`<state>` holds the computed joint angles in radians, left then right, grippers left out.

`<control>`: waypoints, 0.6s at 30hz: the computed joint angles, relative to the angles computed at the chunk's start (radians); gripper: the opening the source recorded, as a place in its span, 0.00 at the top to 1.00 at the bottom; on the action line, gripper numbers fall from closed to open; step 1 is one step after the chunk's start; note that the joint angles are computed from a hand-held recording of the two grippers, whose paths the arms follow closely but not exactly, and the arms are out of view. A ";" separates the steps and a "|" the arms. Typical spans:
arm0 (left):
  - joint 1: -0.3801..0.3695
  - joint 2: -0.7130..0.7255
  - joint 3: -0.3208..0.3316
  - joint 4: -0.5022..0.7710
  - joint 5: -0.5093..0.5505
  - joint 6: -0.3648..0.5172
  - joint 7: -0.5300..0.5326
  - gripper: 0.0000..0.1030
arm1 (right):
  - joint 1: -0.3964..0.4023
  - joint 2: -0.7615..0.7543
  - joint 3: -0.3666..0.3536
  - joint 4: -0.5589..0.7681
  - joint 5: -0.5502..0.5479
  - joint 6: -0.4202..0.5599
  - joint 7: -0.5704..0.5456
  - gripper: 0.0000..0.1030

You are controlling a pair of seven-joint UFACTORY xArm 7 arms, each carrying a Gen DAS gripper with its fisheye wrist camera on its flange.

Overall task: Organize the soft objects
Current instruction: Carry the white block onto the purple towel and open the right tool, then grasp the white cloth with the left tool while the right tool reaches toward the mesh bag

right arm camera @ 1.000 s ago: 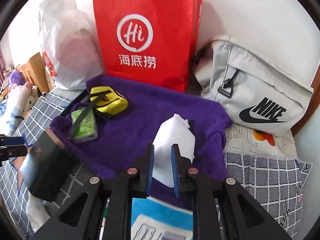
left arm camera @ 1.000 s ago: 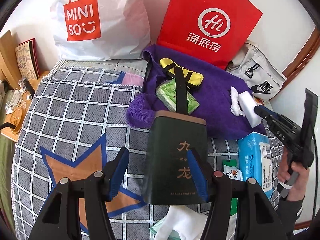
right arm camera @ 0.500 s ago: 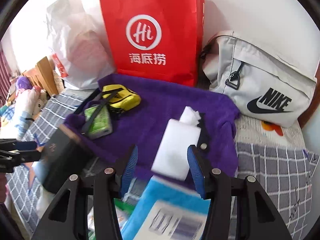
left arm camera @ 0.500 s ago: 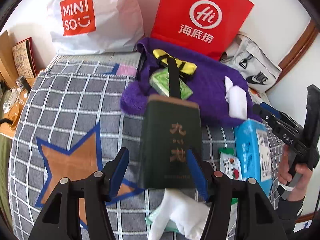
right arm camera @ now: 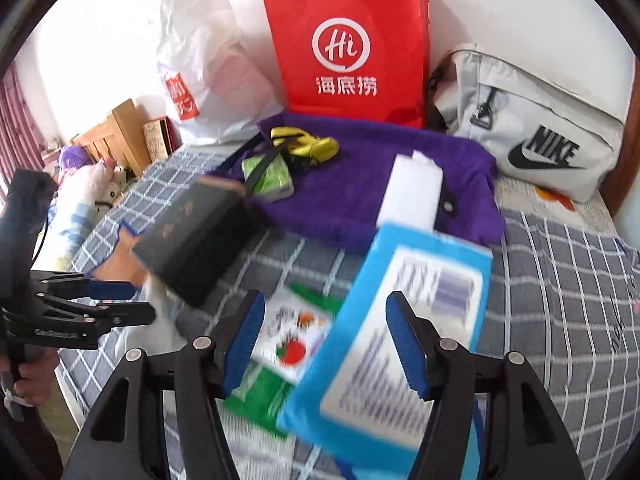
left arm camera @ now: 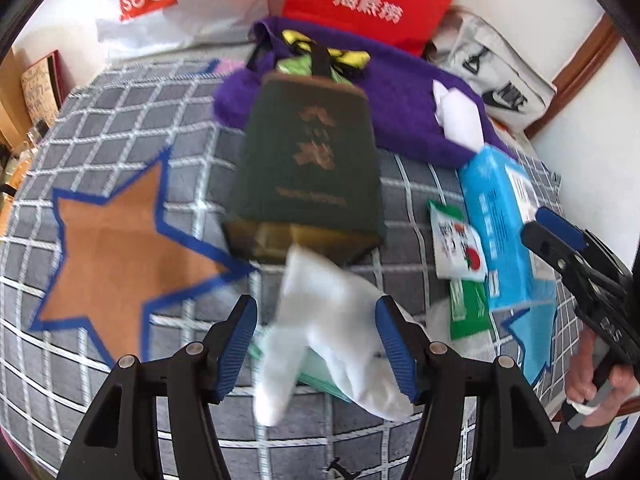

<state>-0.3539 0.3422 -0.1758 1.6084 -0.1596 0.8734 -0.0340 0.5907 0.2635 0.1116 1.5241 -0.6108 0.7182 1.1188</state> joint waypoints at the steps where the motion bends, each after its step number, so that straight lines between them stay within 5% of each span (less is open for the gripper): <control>1: -0.004 0.000 -0.002 -0.010 0.003 -0.010 0.001 0.42 | 0.008 -0.020 0.002 -0.027 -0.007 0.001 0.017 0.39; 8: -0.056 0.008 0.011 -0.050 0.099 -0.091 -0.049 0.42 | 0.015 -0.126 0.054 -0.161 -0.037 0.016 0.123 0.39; 11: -0.080 -0.004 0.027 -0.078 0.173 -0.132 -0.087 0.59 | 0.012 -0.149 0.080 -0.199 -0.035 -0.006 0.156 0.34; 13: -0.074 -0.015 0.025 -0.094 0.181 -0.145 -0.093 0.79 | 0.011 -0.154 0.093 -0.223 -0.034 -0.047 0.174 0.27; 18: -0.022 -0.063 0.013 -0.146 0.111 -0.143 -0.057 0.84 | 0.023 -0.111 0.104 -0.221 -0.007 -0.102 0.205 0.25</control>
